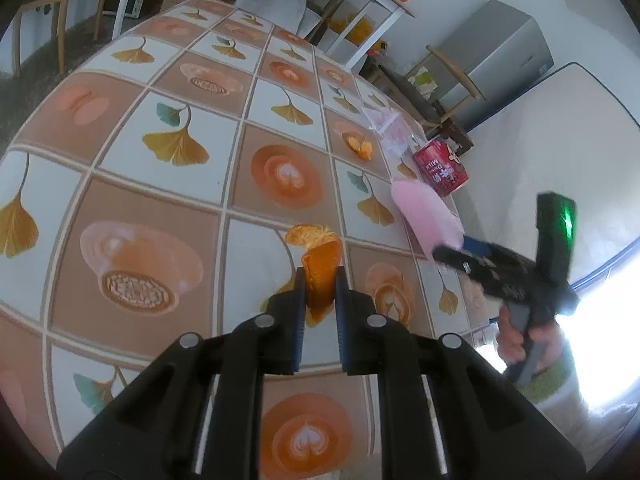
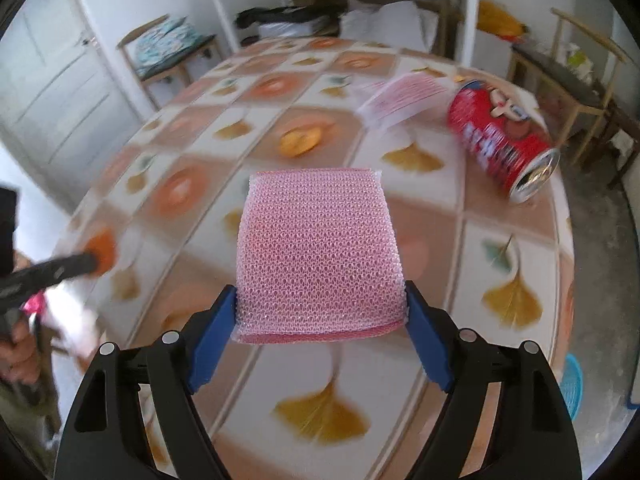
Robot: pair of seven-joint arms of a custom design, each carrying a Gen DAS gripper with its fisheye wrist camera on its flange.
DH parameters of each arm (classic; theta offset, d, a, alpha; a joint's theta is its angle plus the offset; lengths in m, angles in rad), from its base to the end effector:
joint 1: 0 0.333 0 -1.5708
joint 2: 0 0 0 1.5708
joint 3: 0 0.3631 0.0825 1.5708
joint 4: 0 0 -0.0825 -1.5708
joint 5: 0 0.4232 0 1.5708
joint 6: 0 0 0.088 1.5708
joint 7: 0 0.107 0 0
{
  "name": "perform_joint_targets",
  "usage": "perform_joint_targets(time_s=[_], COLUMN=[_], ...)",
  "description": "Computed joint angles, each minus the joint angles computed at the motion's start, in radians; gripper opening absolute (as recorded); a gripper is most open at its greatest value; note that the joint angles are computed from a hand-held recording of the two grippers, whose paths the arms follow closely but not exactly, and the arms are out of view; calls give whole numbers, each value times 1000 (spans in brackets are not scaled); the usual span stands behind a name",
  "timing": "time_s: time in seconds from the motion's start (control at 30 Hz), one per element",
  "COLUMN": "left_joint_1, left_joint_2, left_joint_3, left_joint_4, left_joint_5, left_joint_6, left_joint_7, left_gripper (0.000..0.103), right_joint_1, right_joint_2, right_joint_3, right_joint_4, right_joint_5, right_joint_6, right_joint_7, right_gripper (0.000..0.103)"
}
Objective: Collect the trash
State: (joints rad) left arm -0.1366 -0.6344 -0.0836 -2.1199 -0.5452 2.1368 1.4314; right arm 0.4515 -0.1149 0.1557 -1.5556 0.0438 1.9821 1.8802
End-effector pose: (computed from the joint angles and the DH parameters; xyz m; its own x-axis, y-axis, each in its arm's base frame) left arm 0.3837 -0.1241 0.7648 -0.1021 -0.8326 0.5443 -0.8597 -0.2015 -0.4695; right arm 0.4708 0.3397 0.7927 0.3308 -0.9262 -0.1810 -0.8508 -0.2098 -0.4818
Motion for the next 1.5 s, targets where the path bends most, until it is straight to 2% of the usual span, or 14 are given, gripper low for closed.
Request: perform_joint_targets(time_s=[0.13,0.23,0.37,0.5,0.63,0.67,0.7,0.73,0.83,0.9,1.07,1.13,1.37,1.5], left_joint_1=[-4,-4,2,3,9,11,12,11,6,3,-5,-4,8,16], left_joint_2=[-10,-15,-18,-5,10,12,12,9,-4,-13,-38,-51,-91,-104], left_joint_3=[3,4,1,1,-5,-9,-10,-9,-4,0,12,17,29,33], left_joint_4=[-15,-24,-28,-23,-15,-11,-10,-12,-20,-25,-40,-48,-73,-82], left_joint_5=[-4,-8,3,15,25,35,40,40,37,36,32,31,24,22], left_joint_6=[-1,3,9,-3,-13,-14,-14,-11,4,9,-1,-4,-9,-14], left_joint_7=[5,7,10,15,12,14,17,23,44,61,106,121,151,152], left_gripper=[12,12,12,14,20,22,30,37,48,52,59,61,65,65], right_joint_1=[13,10,-1,-12,-9,-6,-2,4,24,31,59,69,91,90], right_joint_2=[-35,-47,-40,25,167,211,250,279,397,451,568,587,596,562], right_joint_3=[5,16,-6,-20,-5,-2,-1,-2,-14,-23,-43,-50,-65,-63], right_joint_4=[-6,8,40,112,270,319,364,398,546,611,765,789,800,759], right_joint_5=[31,-22,18,96,57,55,42,26,-36,-45,-77,-86,-110,-108], right_joint_6=[-50,-72,-23,35,9,0,-16,-33,-115,-157,-258,-278,-293,-257], right_joint_7=[-26,-2,26,50,92,92,99,107,150,168,171,166,160,167], right_gripper=[84,87,88,88,88,85,78,75,62,53,40,36,5,4])
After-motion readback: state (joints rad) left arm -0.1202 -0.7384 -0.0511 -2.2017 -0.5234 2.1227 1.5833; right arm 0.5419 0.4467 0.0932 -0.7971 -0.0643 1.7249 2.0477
